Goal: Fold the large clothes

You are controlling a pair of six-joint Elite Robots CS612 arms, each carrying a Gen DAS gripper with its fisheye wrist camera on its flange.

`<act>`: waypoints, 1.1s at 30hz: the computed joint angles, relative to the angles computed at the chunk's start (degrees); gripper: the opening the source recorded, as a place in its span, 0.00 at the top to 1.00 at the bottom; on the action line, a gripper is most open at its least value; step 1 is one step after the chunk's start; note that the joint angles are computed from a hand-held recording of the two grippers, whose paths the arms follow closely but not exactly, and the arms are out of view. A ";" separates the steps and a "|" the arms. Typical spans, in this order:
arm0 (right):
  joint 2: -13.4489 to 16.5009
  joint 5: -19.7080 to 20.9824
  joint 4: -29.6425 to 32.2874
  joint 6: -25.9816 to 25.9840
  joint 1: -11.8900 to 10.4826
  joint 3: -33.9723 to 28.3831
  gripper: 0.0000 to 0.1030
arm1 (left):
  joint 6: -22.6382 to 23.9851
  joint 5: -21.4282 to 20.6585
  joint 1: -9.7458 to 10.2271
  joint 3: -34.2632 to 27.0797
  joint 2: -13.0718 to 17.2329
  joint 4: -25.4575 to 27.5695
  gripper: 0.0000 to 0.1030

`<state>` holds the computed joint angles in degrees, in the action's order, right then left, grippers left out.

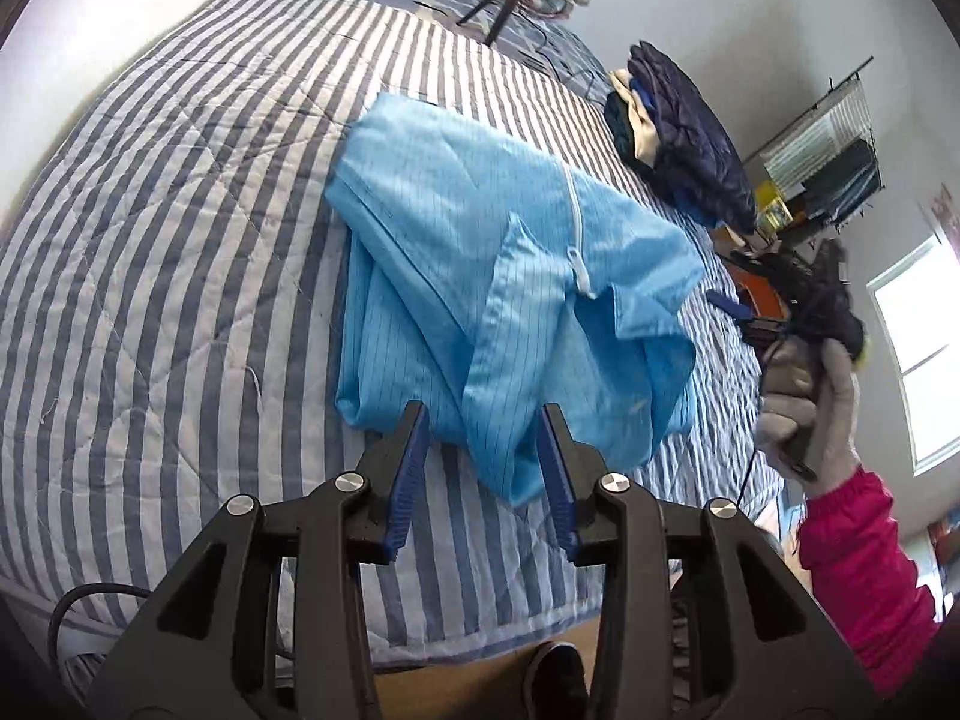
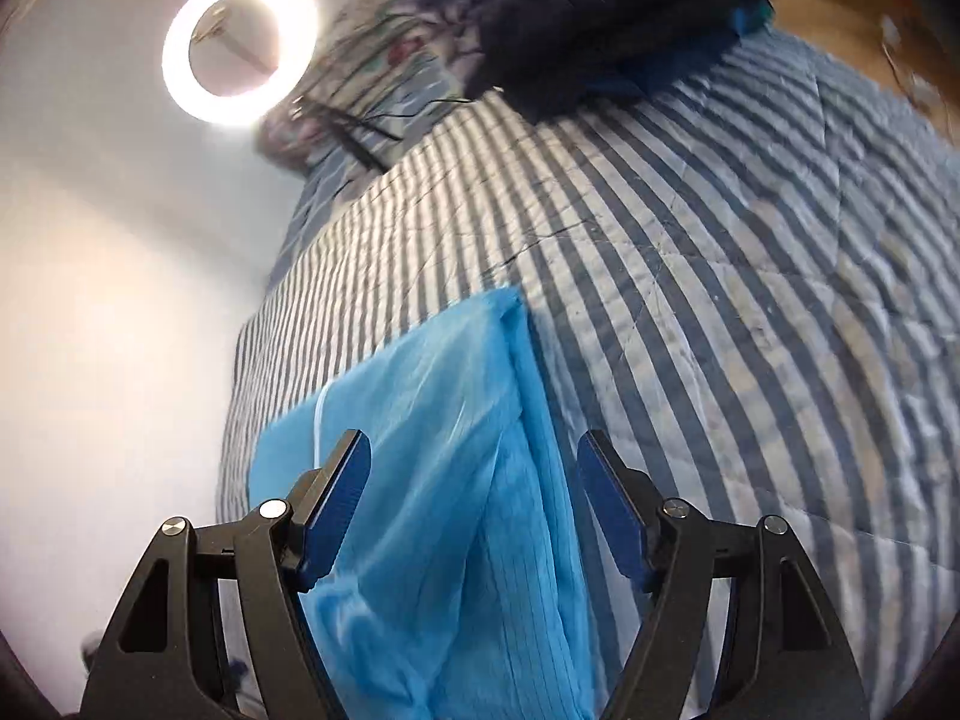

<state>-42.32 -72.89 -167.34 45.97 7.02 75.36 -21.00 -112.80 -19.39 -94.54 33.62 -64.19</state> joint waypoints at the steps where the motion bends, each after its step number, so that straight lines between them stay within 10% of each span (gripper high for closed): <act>1: 0.89 1.21 0.21 1.62 -0.11 -0.91 0.69 | 0.00 0.29 0.06 0.20 -0.15 -0.04 0.65; 2: 1.36 3.16 1.17 2.45 -0.43 -1.46 0.98 | 0.16 0.88 0.10 0.36 -0.32 -0.07 0.65; 4: 1.49 8.44 4.31 2.56 -0.84 -1.50 0.98 | 0.08 1.30 0.22 0.97 -0.70 -0.75 0.65; 8: -0.96 4.43 7.77 -9.41 0.14 1.42 0.98 | -0.71 3.63 1.18 3.44 -1.54 -3.53 0.65; 11: -0.66 -1.55 6.40 -8.23 0.23 2.54 0.98 | -1.80 4.55 2.46 8.16 -3.02 -6.07 0.49; 15: -0.35 1.63 -2.20 -3.02 -0.93 4.34 0.98 | -8.95 1.04 4.76 14.57 -4.18 -11.77 0.42; 18: -0.28 4.17 -3.02 -2.14 -1.47 4.22 0.76 | -13.04 -3.10 5.88 19.45 -5.01 -14.36 0.38; 20: -0.42 4.18 -4.33 -0.92 -1.52 4.66 0.42 | -15.33 -6.35 6.27 21.92 -5.30 -15.25 0.38; 25: 1.54 5.45 -4.57 -1.83 -1.07 1.71 0.42 | -14.38 -8.70 5.50 23.39 -4.98 -16.30 0.38; 33: 0.76 6.44 -10.08 2.31 -0.89 3.58 0.42 | -11.19 -6.85 4.49 23.63 -5.79 -15.36 0.88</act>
<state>-41.56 -66.44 -177.43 48.28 6.13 78.94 -32.19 -119.65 -14.90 -70.91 27.83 -79.55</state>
